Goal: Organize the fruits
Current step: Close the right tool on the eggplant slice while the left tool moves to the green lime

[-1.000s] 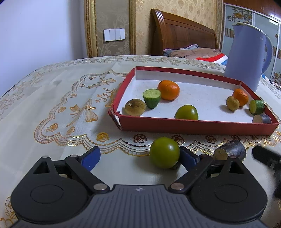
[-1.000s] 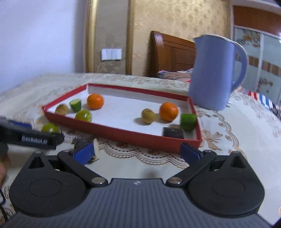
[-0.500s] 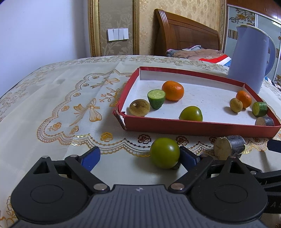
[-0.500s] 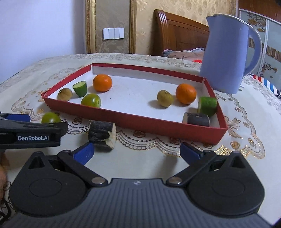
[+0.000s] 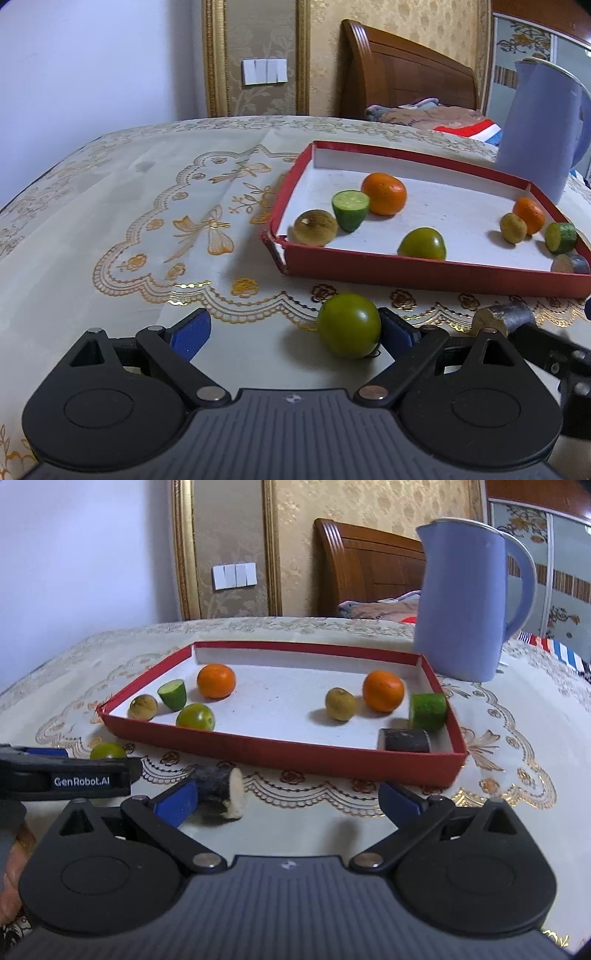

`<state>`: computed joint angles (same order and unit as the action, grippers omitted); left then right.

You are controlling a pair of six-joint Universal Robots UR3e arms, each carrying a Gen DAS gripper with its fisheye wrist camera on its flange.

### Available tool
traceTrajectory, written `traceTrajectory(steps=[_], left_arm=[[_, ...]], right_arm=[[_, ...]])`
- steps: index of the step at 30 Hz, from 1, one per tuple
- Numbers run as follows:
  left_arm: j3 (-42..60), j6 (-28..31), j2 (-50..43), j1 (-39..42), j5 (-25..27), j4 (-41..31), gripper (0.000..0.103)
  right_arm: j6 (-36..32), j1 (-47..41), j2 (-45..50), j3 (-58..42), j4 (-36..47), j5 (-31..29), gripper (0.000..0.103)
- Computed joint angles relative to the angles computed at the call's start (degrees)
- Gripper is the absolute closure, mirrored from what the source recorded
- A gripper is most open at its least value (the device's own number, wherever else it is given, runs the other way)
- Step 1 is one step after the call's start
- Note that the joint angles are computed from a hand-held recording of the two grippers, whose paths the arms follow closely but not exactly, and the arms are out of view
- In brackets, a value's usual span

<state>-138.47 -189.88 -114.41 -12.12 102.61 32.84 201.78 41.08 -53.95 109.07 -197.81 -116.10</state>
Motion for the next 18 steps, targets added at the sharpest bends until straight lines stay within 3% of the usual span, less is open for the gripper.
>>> traceTrajectory(steps=[4, 11, 16, 18], left_arm=[[-0.12, -1.50, 0.35, 0.38, 1.58, -0.60, 0.007], [-0.05, -1.60, 0.39, 0.38, 1.85, -0.83, 0.007], [0.04, -1.42, 0.35, 0.27, 1.70, -0.95, 0.004], [0.00, -1.21, 0.38, 0.35, 1.38, -1.01, 0.003]], right_arm=[[0.00, 0.78, 0.90, -3.16, 3.07, 0.40, 0.000], [2.04, 1.08, 2.72, -11.34, 15.77, -0.29, 0.000], [4.24, 0.23, 2.22, -9.41, 13.90, 0.55, 0.004], [3.76, 0.35, 2.36, -9.03, 12.69, 0.50, 0.012]])
